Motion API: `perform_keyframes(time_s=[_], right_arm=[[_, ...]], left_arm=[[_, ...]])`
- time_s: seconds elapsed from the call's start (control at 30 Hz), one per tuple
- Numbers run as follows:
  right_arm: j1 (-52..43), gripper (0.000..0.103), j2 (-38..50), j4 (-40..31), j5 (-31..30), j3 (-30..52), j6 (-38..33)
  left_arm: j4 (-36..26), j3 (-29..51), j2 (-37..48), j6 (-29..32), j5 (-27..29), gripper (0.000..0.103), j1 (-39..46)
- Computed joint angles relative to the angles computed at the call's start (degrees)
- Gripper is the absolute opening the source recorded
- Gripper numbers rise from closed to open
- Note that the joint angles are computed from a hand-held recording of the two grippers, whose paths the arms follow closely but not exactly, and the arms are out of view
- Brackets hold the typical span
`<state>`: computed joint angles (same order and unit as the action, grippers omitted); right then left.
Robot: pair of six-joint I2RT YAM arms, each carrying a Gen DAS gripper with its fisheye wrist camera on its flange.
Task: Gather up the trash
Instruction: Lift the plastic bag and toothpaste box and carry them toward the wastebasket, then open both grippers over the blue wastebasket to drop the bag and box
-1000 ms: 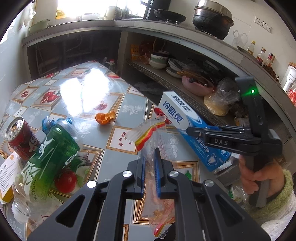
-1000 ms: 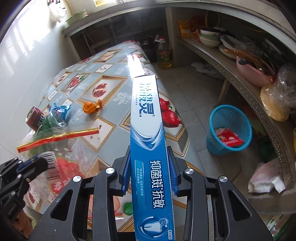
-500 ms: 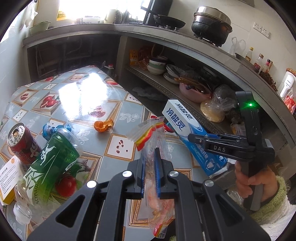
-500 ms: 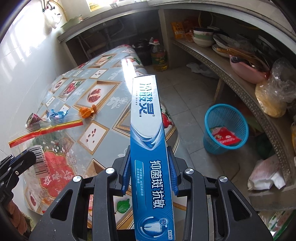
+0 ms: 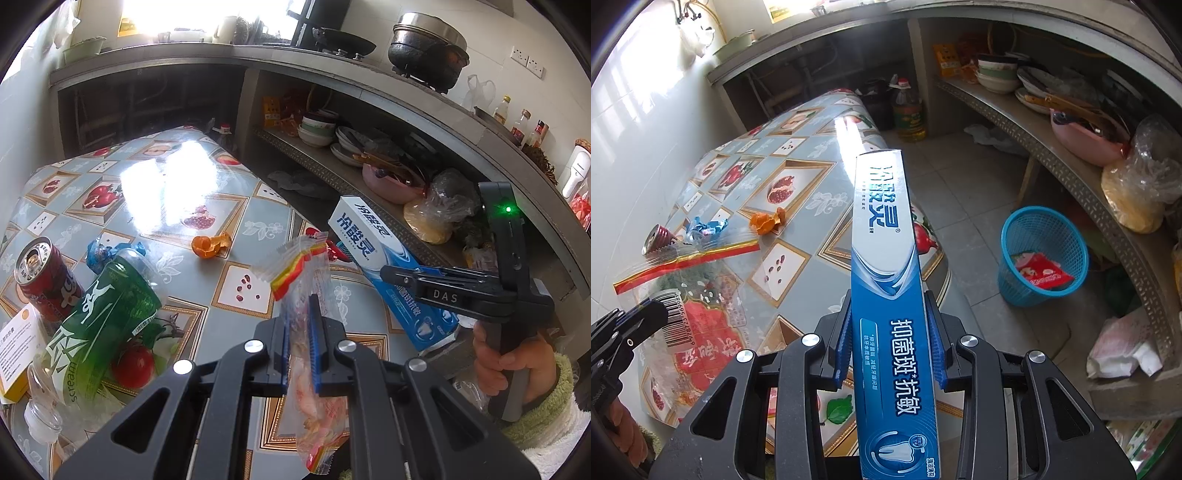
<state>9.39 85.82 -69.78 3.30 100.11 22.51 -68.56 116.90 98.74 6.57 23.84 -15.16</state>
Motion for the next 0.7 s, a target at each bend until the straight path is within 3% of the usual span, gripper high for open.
perform_keyframes(time_s=[0.27,0.47,0.57,0.7], right_arm=[[-0.76,0.033,-1.59,2.0,-0.82,-1.77,0.59],[-6.78,0.033,-5.7,4.35,-2.2,-5.5,0.17],[-12.28,0.033,-8.82,5.27,-3.5,-8.45,-0.23],[-22.68,0.033,-13.56,6.16,-6.79,-13.75,-1.4]], left_arm=[[-0.08,0.37,-0.05,-0.66,-0.68,0.008,-0.33],[-1.42,4.32,2.29,-2.01,-0.82,0.008,-2.11],[-3.12,9.17,5.18,-2.75,-0.7,0.008,-3.7],[-8.5,22.83,13.19,-4.0,0.07,0.008,-7.24]])
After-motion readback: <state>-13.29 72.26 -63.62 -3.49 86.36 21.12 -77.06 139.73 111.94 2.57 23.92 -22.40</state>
